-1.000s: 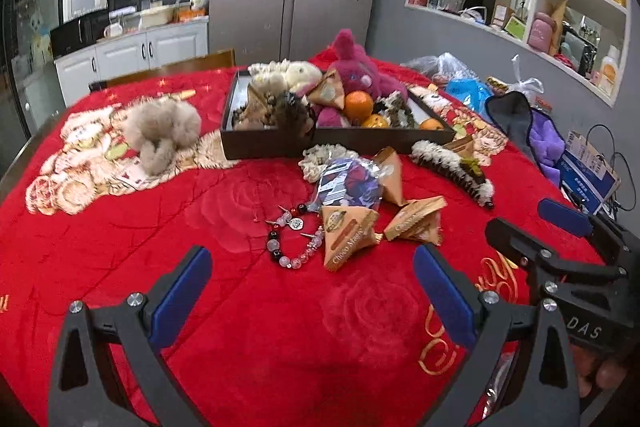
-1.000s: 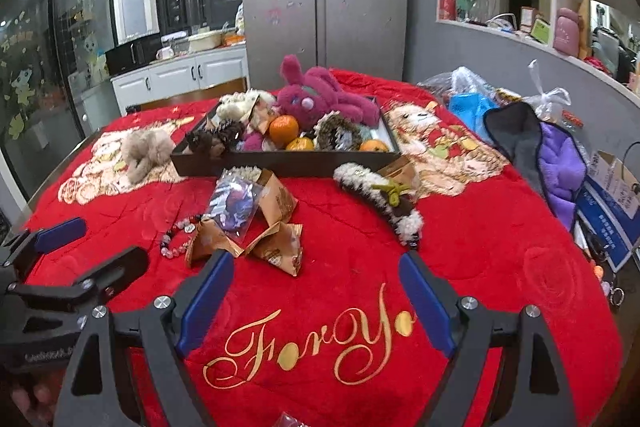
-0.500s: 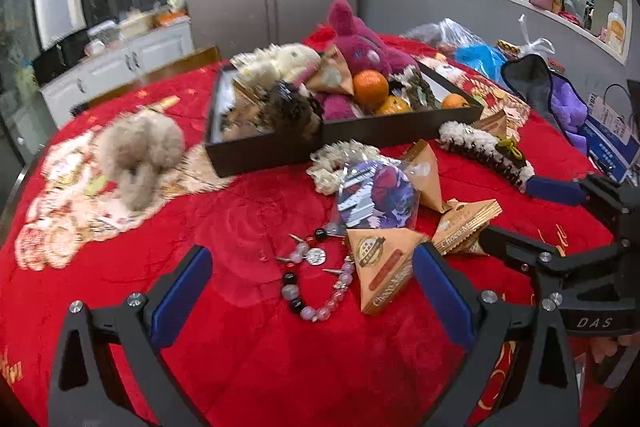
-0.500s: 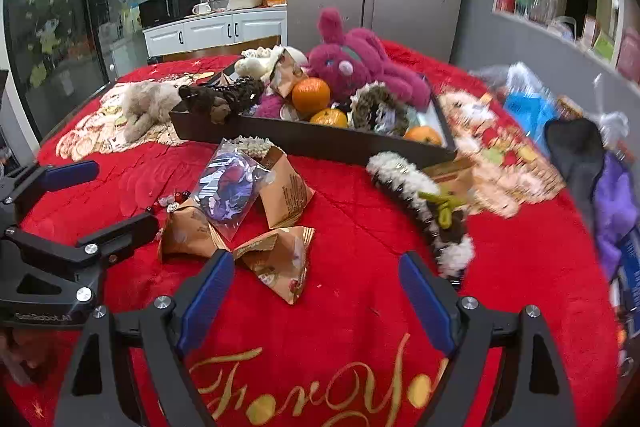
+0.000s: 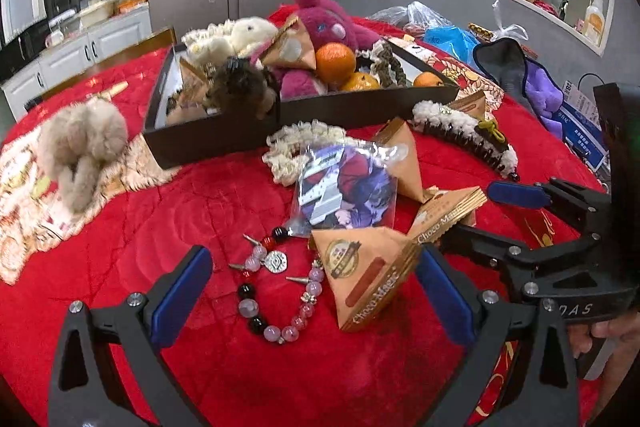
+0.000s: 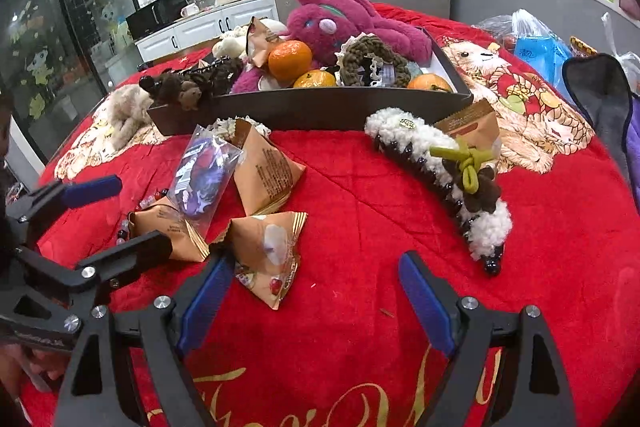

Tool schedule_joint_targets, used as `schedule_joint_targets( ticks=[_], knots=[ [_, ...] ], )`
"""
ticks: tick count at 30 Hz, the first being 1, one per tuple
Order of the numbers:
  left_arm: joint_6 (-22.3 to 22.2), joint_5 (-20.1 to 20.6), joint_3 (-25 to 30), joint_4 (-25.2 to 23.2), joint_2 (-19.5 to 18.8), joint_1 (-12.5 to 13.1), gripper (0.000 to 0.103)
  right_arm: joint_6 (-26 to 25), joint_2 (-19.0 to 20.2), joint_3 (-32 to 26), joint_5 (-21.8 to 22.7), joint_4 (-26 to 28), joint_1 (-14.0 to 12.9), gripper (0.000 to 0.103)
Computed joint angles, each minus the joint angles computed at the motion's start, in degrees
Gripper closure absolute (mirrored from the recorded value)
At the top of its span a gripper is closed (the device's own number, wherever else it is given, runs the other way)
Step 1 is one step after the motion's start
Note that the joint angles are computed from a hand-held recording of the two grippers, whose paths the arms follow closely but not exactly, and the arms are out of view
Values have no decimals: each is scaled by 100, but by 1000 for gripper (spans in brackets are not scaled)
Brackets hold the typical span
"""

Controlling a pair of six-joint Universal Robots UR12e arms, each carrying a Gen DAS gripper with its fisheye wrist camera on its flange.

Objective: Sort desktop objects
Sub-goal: 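Withdraw both open grippers from the tray toward the loose snack packets, then grasp the Choco Magic packet with the left gripper while the right grasps another packet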

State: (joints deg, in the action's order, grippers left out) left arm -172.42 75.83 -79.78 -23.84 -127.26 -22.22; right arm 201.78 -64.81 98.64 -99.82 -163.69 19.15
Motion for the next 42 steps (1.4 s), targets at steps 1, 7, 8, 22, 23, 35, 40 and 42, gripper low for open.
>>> schedule_joint_targets(
  ticks=[1,7,8,22,23,35,40,42],
  knots=[
    [-9,-53,15,-65,-5,14,2,3,10,-9,-6,0,3,16],
    [-13,-8,-1,-41,-12,8,2,55,36,-48,62,59,-12,16],
    [15,19,5,-78,-11,1,2,54,34,-45,66,54,-14,16],
    [428,536,-20,-84,0,-153,43,-329,77,-104,112,-9,44,58],
    [498,728,-27,-34,-2,-204,50,-446,88,-123,157,-10,57,64],
    [196,811,-142,238,56,-174,73,-649,59,-10,333,-518,108,74],
    [117,545,-350,443,175,-104,74,-707,46,56,383,-775,119,74],
    [160,591,-405,510,202,-120,74,-651,31,89,441,-831,100,73]
  ],
)
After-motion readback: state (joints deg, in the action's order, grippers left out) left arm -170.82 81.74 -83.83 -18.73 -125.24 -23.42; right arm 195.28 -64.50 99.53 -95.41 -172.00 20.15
